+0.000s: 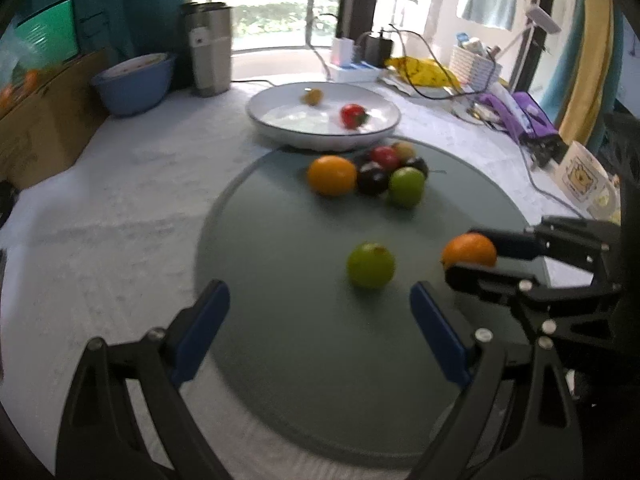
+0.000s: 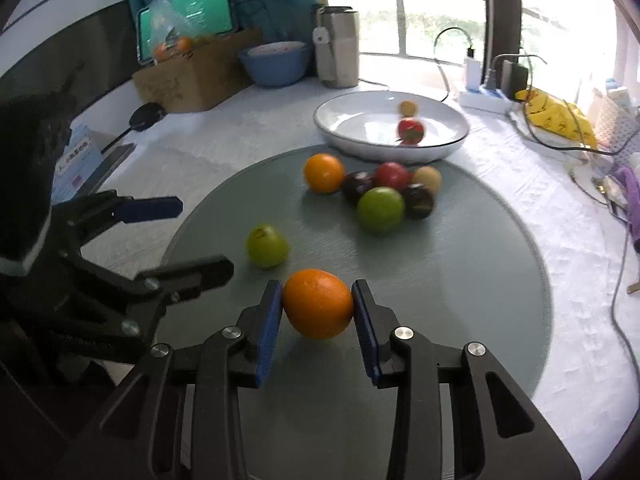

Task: Organize fruits
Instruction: 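Grasp the orange with the right gripper while the left gripper grasps the green lime, then carry the orange and green lime onto the white plate with both grippers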

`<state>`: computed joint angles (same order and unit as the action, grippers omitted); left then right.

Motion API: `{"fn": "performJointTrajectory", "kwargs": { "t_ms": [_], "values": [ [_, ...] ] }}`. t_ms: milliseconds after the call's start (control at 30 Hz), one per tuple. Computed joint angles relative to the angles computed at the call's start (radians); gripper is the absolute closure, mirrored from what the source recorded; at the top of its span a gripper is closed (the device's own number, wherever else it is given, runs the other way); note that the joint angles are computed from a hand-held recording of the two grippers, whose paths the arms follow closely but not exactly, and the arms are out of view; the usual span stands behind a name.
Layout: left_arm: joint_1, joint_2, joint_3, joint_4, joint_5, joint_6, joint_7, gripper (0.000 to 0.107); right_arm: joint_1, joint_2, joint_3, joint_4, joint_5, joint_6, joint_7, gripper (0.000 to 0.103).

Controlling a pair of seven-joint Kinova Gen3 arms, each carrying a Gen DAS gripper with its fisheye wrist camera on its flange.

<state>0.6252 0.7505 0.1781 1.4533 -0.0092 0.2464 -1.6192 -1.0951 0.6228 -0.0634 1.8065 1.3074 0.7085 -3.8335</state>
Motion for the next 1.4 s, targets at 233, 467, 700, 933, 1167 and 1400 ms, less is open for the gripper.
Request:
{"fn": "performJointTrajectory", "kwargs": {
  "t_ms": [233,467,700,933,1167,1400],
  "values": [
    [0.009,0.069,0.03,-0.12,-0.003,0.103,-0.051,0.035,0.024,-0.024,-0.007,0.062,0.071,0.002,-0.102,0.065],
    [0.042,0.083,-0.004,-0.154,-0.006,0.116,-0.048,0.058,0.069,-0.033,-0.048,0.095,0.138,0.009,-0.166,0.065],
    [0.048,0.08,-0.003,-0.154,-0.008,0.125,-0.047,0.076,0.094,-0.036,-0.079,0.111,0.172,0.028,-0.204,0.065],
    [0.047,0.076,0.003,-0.15,-0.007,0.129,-0.055,0.078,0.093,-0.039,-0.095,0.118,0.168,0.056,-0.22,0.065],
    [0.033,0.06,0.021,-0.131,0.003,0.109,-0.074,0.078,0.082,-0.047,-0.1,0.122,0.155,0.087,-0.218,0.065],
    [0.009,0.039,0.041,-0.106,0.018,0.063,-0.096,0.078,0.072,-0.057,-0.097,0.109,0.126,0.119,-0.171,0.065]
  ]
}}
